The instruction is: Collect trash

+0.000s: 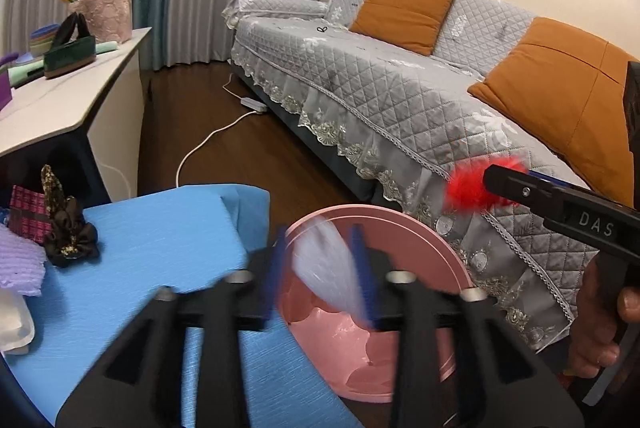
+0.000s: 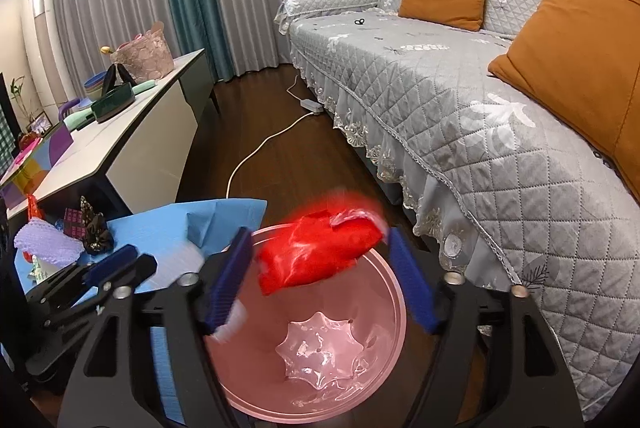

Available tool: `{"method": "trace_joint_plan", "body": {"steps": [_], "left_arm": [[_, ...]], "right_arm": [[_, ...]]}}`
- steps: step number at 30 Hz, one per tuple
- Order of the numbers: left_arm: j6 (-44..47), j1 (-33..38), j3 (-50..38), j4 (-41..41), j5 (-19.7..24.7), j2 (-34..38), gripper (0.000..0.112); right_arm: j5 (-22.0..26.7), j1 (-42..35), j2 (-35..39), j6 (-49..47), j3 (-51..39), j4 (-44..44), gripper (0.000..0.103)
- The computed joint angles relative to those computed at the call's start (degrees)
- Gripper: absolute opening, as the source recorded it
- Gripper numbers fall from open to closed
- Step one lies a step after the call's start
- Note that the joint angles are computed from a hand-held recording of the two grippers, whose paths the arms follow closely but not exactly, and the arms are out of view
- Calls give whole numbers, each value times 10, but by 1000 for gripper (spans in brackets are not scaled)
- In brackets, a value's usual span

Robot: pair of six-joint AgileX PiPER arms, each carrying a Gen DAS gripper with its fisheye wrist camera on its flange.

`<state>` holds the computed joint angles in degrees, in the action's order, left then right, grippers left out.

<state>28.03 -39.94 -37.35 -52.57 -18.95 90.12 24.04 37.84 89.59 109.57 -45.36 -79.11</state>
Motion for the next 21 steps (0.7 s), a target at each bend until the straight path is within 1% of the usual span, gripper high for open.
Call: {"method": "trace_joint_plan", "body": {"steps": [4,7,9,15,19,21], "left_arm": [[-6,5,26,-6,-1,-30,43],[34,3,42,-46,-2,-58,43],[74,0,55,-85,-4,-83,43],[249,-10,101,-249,-20,-194,43],[391,-23,129,-378,-45,-279,36],[453,-23,144,-427,-54,-323,34]], "right_arm": [[1,0,-6,17,4,-9,76],[6,7,-7,16,0,-10,76],[22,23,-6,13,-5,-11,75],[76,83,-15,40,-12,-36,69],[97,121,-19,58,-21,-46,61],[111,145,-17,61,-28,-45,57]]}}
